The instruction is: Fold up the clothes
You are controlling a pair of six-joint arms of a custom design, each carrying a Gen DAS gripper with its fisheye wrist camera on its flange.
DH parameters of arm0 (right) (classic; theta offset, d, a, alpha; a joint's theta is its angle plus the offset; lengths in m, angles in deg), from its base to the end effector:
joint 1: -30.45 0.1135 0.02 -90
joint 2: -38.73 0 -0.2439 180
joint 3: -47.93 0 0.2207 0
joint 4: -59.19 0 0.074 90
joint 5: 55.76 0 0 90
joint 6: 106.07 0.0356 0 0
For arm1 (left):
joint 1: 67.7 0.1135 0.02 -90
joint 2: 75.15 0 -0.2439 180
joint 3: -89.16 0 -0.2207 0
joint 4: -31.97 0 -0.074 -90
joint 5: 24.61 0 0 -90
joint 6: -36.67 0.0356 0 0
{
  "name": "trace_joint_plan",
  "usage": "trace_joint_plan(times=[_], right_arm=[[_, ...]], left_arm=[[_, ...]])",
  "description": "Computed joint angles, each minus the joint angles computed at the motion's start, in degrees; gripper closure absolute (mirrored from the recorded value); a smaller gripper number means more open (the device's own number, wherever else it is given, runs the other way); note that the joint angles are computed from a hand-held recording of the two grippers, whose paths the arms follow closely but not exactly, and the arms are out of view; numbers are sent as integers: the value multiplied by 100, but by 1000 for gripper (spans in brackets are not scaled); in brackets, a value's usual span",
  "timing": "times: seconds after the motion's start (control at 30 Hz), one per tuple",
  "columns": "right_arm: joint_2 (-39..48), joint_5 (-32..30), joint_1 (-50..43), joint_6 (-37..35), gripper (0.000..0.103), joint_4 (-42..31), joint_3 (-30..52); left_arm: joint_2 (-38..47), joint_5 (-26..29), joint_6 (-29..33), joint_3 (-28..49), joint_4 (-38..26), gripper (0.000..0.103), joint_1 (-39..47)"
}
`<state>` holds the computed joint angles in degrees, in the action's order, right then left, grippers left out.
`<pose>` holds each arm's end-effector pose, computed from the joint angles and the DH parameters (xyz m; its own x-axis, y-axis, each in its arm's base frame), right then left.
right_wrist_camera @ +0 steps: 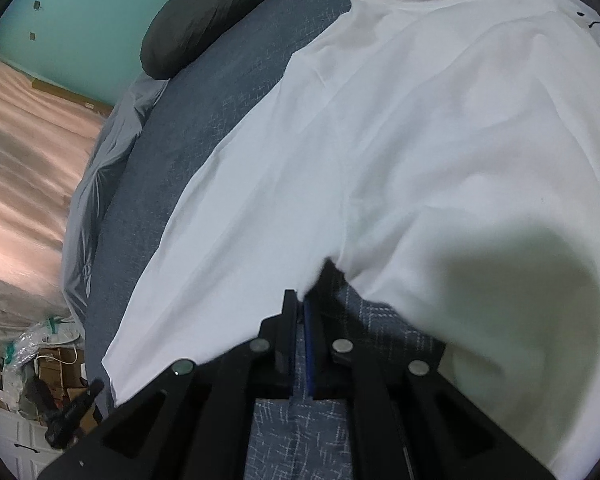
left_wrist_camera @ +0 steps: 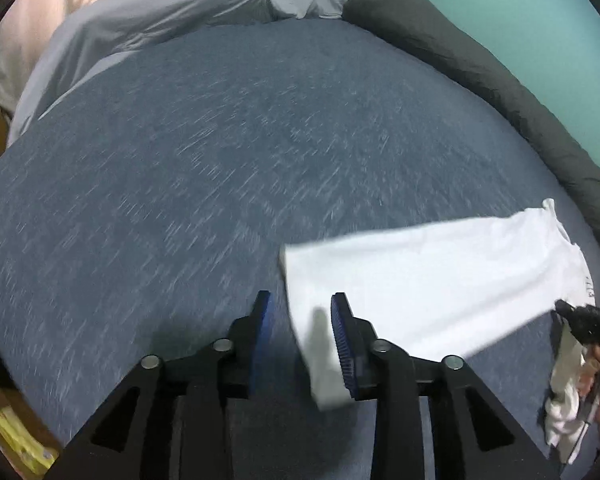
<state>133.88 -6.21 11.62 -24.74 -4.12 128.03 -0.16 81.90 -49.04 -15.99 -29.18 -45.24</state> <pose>0.2681 -0.0670 0.2001 -0.9348 0.1976 -0.2952 -0.0194 0.8014 0.5978 0.2159 0.0783 0.2537 -0.8262 -0.2640 -0.4977 -0.1788 0.9606 -0.2126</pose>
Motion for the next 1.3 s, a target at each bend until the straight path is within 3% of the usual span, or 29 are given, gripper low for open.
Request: trace_joint_plan(times=[0.13,0.3,0.33,0.37,0.4,0.7,0.9,1.2,1.23,1.27,1.3], right_arm=[[-10,-43,-33,-110,100,-63,1],[29,-98,-72,-230,100,-110,33],[30,-103,-82,-261,100,-111,28],[32,-118,-126,-322,100,-139,19],[38,-136,-147,-340,100,-143,12],[-88,-182,-1,-68,100,66,-25],[6,-58,44,-133,100,55,-79],[-87,-13,-253,-747,94,-776,645],[-137,-22,-257,-798,82,-816,780],[-138,0,-217,-807,59,-820,932],[-60,21,-114,-771,51,-835,1135]], left_arm=[[533,-286,266,337,294,70,-87],[1185,-75,348,513,613,72,-9],[1207,-13,407,531,610,76,4],[1197,8,462,529,616,93,-1],[1182,15,503,519,628,100,-8],[1027,-9,417,554,756,100,125],[2037,-135,65,1073,937,100,-27],[2257,-121,138,1243,990,100,-84],[2262,-161,168,1242,1004,100,-112],[2261,-205,190,1231,1028,100,-141],[2269,-248,206,1221,1051,100,-171]])
